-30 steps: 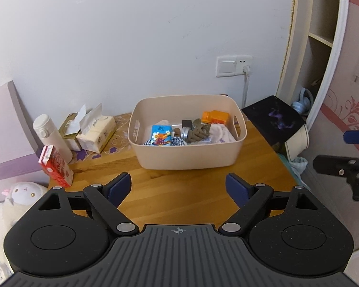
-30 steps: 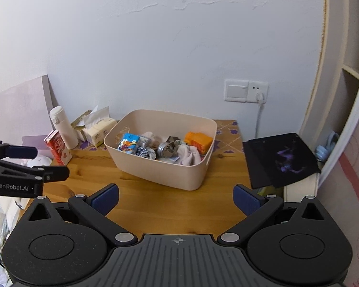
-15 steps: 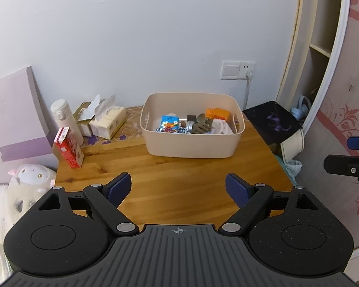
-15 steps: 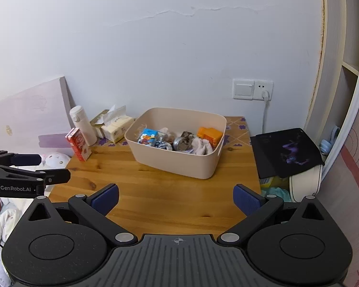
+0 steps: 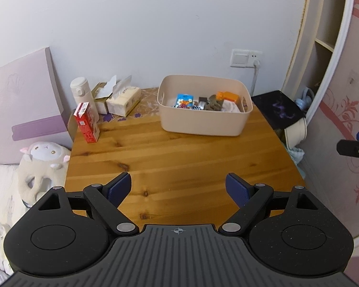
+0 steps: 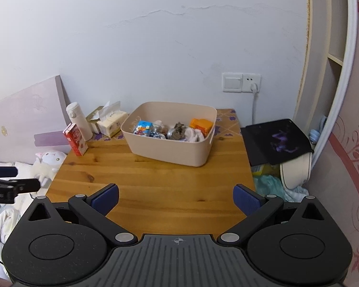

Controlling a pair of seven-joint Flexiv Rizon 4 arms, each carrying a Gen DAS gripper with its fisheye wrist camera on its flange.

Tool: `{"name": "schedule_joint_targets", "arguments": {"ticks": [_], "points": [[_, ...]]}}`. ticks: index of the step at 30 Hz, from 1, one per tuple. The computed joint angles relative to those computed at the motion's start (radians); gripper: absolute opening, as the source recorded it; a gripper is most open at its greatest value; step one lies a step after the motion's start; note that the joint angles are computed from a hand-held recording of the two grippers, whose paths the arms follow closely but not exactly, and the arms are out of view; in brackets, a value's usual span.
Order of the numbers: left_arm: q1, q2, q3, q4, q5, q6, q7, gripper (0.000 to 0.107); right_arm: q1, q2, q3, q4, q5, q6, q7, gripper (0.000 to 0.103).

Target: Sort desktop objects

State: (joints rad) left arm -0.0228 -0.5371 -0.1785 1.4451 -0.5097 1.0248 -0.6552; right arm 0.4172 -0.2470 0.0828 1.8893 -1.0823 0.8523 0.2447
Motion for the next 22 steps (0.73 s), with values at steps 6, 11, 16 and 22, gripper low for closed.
{"name": "schedule_joint_targets", "arguments": {"ticks": [6,11,16,22], "points": [[0.011,0.031,-0.004,0.04,-0.023,-0.006,0.032,0.087,0.019,0.012,0.017,0.009,0.016,-0.04,0.014,0.103],[0.02,0.042,0.001,0.046,-0.031,-0.022,0.051,0.087,0.037,0.018,0.03,0.004,0.034,-0.077,0.025,0.103],[0.034,0.054,0.004,0.049,-0.047,-0.063,0.081,0.087,0.059,0.013,0.042,-0.016,0.064,-0.124,0.01,0.103],[0.039,0.062,0.014,0.047,-0.063,-0.09,0.095,0.087,0.082,0.003,0.05,-0.032,0.101,-0.16,0.004,0.103]]}}
